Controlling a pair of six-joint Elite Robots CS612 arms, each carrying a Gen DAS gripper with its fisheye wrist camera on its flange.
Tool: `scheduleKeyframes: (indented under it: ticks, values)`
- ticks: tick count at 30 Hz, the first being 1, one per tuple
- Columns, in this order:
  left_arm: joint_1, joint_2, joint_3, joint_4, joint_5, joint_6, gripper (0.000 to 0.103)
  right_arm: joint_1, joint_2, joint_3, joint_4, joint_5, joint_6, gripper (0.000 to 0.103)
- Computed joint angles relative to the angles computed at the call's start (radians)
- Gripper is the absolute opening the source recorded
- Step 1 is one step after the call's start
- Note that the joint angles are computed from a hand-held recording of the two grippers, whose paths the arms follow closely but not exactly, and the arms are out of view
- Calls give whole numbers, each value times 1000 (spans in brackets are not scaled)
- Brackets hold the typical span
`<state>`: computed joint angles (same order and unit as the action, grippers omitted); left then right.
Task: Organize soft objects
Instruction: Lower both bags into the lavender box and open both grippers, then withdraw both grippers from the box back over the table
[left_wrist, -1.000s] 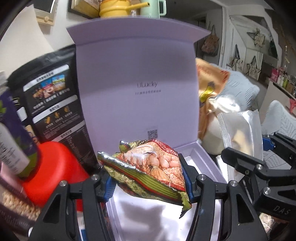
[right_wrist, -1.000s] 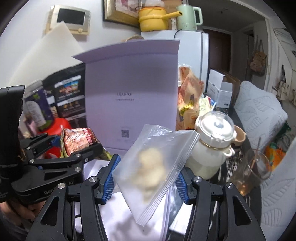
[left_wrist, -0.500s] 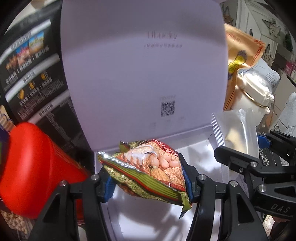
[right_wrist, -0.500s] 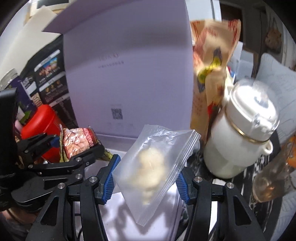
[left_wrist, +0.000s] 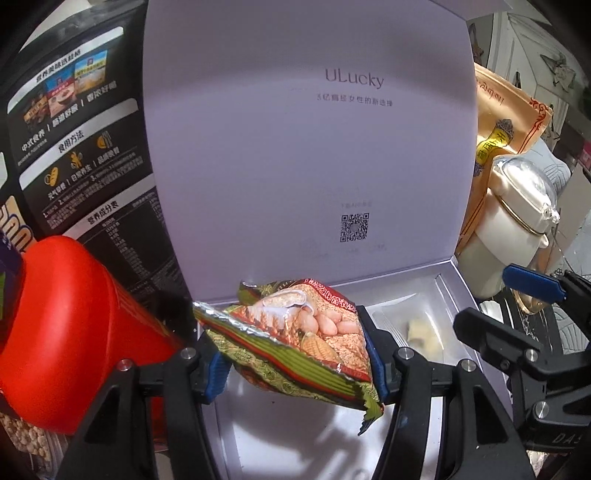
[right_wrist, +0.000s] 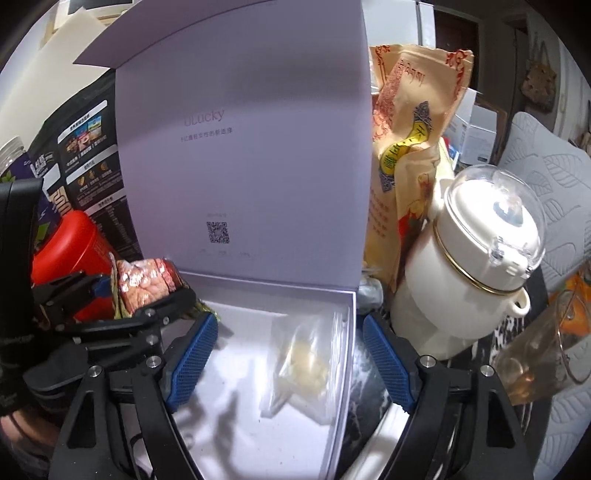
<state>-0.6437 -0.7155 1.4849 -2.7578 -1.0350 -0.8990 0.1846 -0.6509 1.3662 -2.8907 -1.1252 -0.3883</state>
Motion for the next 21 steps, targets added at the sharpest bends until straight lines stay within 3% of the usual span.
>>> scheduleKeyframes:
  ticks: [7,12,16,21]
  values:
    - [-4,-9,-20,60,-11,1,60,-3,-29,42,-43,-35,-4,82]
    - [-8,-20,-15,48,-19,13,60,-11,-44,59,-71,-44,4,82]
    - [-18,-34,-2,32,30,23,94,-18,-61,78,-91,-43,15,82]
    - [-36,-56,34,-5,43,20,97,-22,-79,104,-122,-45,23,82]
